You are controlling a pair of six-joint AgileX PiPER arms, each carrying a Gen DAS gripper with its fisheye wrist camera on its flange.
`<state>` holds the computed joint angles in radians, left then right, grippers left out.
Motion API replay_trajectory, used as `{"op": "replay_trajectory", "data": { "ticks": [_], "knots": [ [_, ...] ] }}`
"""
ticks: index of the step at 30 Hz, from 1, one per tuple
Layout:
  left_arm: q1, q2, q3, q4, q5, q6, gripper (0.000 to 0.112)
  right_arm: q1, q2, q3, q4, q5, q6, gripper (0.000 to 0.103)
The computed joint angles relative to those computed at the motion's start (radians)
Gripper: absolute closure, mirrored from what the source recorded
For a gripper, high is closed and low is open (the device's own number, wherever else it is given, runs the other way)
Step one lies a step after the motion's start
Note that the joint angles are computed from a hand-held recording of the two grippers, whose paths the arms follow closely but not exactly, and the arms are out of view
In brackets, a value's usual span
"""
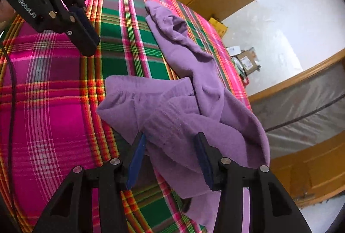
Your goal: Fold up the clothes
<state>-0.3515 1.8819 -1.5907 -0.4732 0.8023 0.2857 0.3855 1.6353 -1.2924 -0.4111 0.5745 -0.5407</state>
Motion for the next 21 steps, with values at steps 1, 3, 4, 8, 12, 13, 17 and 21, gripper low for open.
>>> {"op": "replay_trajectory", "data": {
  "ticks": [1,3,4,8,12,13,17,21],
  "knots": [
    [0.001,0.001,-0.001,0.0,0.001,-0.001,0.1,0.004,0.003,0.0,-0.017,0.004,0.002,0.054],
    [0.003,0.002,-0.003,0.0,0.004,-0.002,0.1,0.013,0.007,0.001,-0.049,0.012,0.005,0.054],
    [0.004,0.002,-0.003,0.0,0.004,-0.003,0.1,0.012,0.006,0.001,-0.048,0.013,0.001,0.054],
    [0.007,0.0,0.001,-0.003,0.008,0.002,0.1,0.001,0.001,-0.003,-0.038,0.02,-0.018,0.054],
    [0.001,0.006,-0.002,-0.007,0.011,0.006,0.1,-0.015,-0.005,0.004,-0.095,-0.001,0.032,0.054],
    [-0.001,0.009,-0.004,-0.008,0.012,0.006,0.1,-0.017,-0.004,0.004,-0.101,-0.014,0.046,0.054],
    [-0.006,0.008,0.0,-0.014,0.015,0.014,0.1,-0.033,-0.008,-0.008,-0.043,-0.078,0.049,0.054],
    [-0.007,0.011,-0.002,-0.023,0.019,0.016,0.1,-0.056,0.002,-0.049,0.121,-0.093,-0.033,0.054]
  ]
}}
